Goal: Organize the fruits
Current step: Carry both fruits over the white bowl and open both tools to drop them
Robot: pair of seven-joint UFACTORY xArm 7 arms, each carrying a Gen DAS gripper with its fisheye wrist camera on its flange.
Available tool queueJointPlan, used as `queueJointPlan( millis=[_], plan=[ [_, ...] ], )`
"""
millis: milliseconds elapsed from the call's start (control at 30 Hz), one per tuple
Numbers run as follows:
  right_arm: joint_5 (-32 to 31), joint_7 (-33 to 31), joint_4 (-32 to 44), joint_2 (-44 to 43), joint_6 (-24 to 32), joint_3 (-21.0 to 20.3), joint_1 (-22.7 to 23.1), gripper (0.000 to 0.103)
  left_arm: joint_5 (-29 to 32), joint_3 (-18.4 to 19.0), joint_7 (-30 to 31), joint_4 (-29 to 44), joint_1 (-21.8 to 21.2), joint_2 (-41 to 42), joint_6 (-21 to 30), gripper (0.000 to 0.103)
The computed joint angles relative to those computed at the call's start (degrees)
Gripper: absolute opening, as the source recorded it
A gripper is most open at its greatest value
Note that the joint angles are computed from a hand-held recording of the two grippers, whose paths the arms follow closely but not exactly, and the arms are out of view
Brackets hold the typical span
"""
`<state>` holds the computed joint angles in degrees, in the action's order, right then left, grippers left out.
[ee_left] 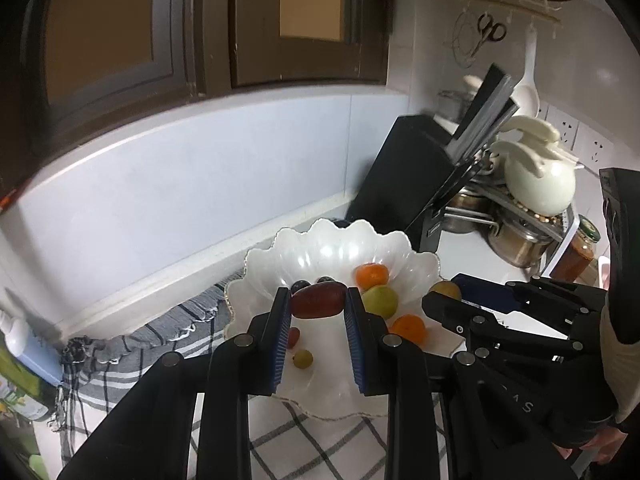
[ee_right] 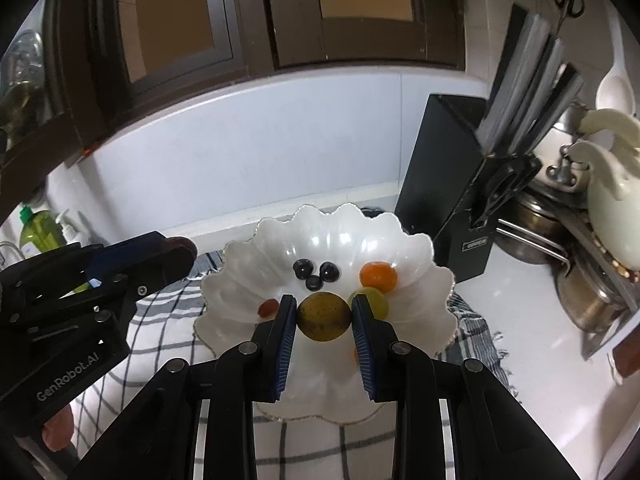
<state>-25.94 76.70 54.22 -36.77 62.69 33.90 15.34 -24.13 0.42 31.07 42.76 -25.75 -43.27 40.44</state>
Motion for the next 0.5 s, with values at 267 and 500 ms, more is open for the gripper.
queueJointPlan(
  millis=[267, 500],
  plan=[
    [2.14, -3.18, -1.94, 2.25, -2.57, -4.79, 1.04, 0.03, 1.46, -1.7, -0.69, 2.81, 0.85, 7.85, -2.0, 0.027],
    [4.49, -5.34, -3.75, 3.0, -5.56, -8.04, 1.45, 0.03, 0.74, -1.8, 0.08, 5.36, 0.84, 12.71, -1.36, 0.027]
  ],
)
